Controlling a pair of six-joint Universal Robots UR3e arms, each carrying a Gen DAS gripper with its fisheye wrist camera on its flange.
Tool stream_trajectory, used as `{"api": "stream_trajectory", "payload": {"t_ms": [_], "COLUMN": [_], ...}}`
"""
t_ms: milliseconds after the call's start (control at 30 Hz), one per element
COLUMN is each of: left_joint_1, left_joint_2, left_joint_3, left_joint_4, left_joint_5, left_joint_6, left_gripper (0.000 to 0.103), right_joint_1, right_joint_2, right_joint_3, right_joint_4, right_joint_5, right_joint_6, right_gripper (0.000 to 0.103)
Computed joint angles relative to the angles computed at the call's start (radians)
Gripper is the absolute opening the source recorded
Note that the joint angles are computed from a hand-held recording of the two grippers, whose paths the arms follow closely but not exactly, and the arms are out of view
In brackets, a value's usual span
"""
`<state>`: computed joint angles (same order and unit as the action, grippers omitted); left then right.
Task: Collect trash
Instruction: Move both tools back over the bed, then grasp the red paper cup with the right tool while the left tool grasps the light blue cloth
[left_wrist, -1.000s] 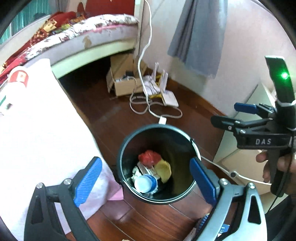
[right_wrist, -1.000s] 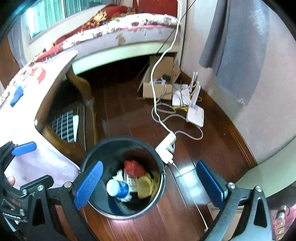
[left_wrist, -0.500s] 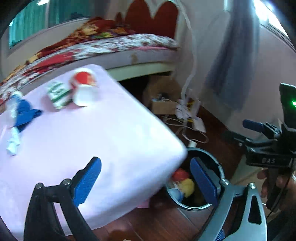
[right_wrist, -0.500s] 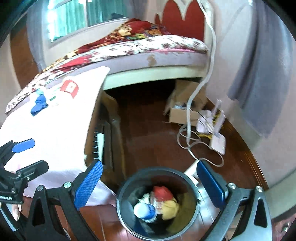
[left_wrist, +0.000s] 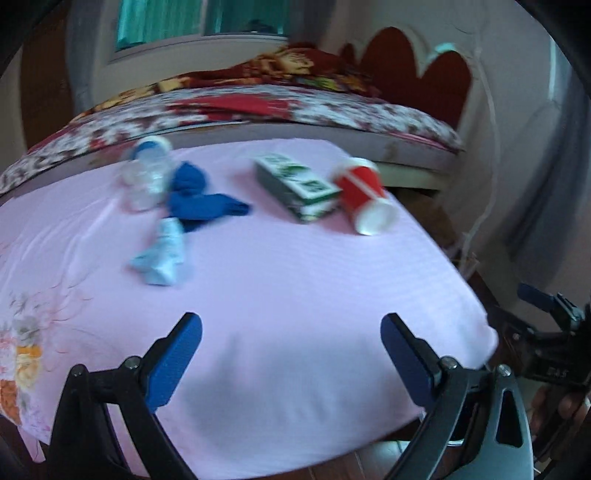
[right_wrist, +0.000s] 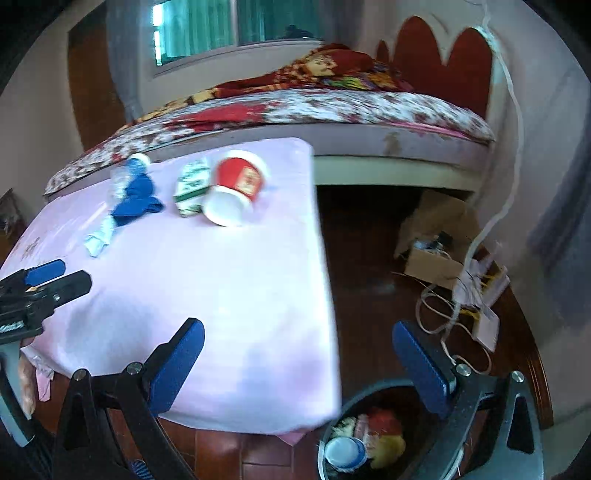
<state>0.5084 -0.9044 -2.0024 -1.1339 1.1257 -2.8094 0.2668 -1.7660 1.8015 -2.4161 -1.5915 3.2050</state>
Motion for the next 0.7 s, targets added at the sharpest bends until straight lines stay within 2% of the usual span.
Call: {"api": "stream_trajectory", "payload": {"t_ms": [133, 233, 300, 433, 700], "left_joint_1": [0.107, 0.081, 0.093, 0.095, 0.067], "left_joint_2": [-0.031, -0.148, -0.225, -0.345, -0.435], "left_joint_3": [0.008, 0.040, 0.062, 0.088, 0.129], "left_joint_4": [-0.004, 0.114, 0.168, 0.230, 0.246], "left_joint_5": [-0.024, 0.069, 0.088, 0.111, 0.133], "left_joint_6": [0.064, 0.036, 0.027, -0.001, -0.031], "left_gripper": [0.096, 0.087, 0.085, 0.085, 0.082], "right_joint_1": [0.085, 0.138, 0.158, 0.164, 0.128], "right_joint_2": [0.131, 0.248, 0.341, 0.514, 0.791], "right_joint_3": [-0.135, -0.281, -0.402, -0.639, -1.036], "right_joint_4": [-0.015, 0.011, 0.052, 0.141, 0.317], "right_joint_5": [0.001, -0.032, -0.054, -0.077, -0.058], "right_joint_6": [-0.003, -0.012, -0.016, -0.023, -0.008], "right_gripper": [0.103, 0.103, 0.103, 0.103, 0.103]}}
